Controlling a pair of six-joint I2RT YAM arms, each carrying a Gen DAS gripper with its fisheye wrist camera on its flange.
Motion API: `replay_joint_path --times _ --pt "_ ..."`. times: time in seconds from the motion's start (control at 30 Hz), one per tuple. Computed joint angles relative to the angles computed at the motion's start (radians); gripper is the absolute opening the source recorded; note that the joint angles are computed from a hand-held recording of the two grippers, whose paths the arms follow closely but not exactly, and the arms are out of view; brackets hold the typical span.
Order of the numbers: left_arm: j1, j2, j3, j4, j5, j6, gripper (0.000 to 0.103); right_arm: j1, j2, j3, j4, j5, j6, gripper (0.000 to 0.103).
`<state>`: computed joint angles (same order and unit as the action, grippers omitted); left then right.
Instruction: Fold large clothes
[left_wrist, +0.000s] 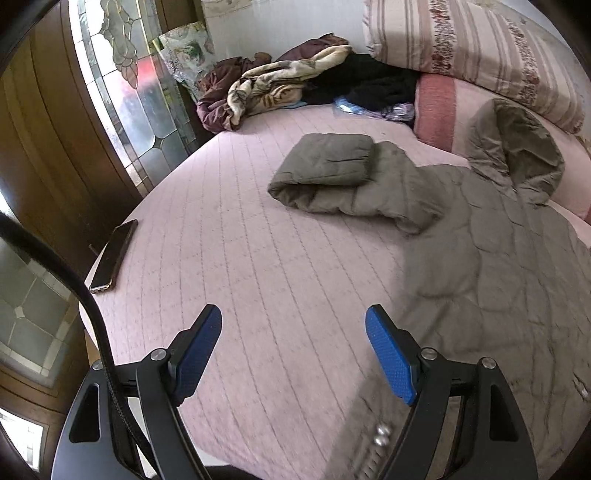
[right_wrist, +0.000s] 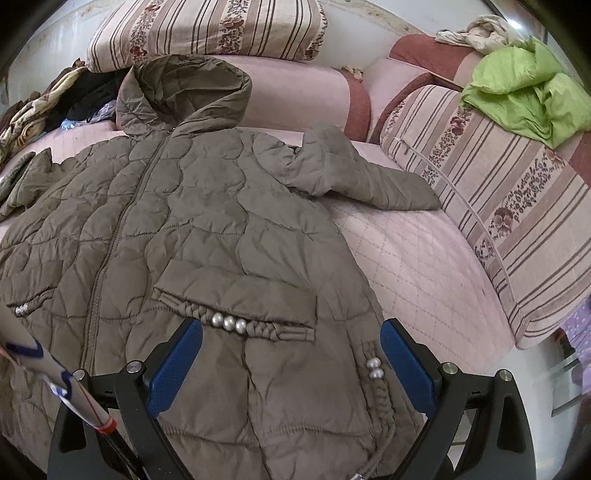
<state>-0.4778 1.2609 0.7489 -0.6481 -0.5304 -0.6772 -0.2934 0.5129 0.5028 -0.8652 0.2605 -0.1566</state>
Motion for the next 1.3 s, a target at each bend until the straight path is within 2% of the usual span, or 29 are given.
replay_joint_path --times 0.27,0.57,0.73,0.93,1.1,1.2,1.23,1.27,1.3 --pt "0.179 0.045 -0.003 0.09 0.042 0.118 0.079 0.137 0.13 -0.019 0.091 0.066 0.107 0.098" --pt "0.312 0.196 0.063 0.257 0.141 0.247 0.079 0.173 0.218 -0.058 0.181 0.031 0.126 0.093" --pt "0.33 0.394 0.188 0.351 0.15 0.376 0.079 0.166 0.263 -0.085 0.249 0.001 0.145 0.093" --pt "0.355 0.611 0.352 0.398 0.2 0.517 0.08 0.166 0.293 -0.106 0.317 -0.002 0.16 0.093" --pt "0.352 0.765 0.498 0.399 0.156 0.623 0.079 0.134 0.333 -0.11 0.361 -0.033 0.171 0.093" --pt "0.374 0.81 0.574 0.368 0.204 0.615 0.072 0.144 0.341 -0.123 0.386 -0.025 0.175 0.094" --pt "0.382 0.822 0.595 0.355 0.221 0.603 0.063 0.145 0.343 -0.128 0.394 -0.023 0.175 0.094" --pt "0.394 0.839 0.626 0.333 0.241 0.582 0.049 0.146 0.345 -0.133 0.403 -0.021 0.175 0.095" --pt "0.402 0.854 0.652 0.313 0.259 0.566 0.042 0.147 0.348 -0.137 0.412 -0.02 0.175 0.095"
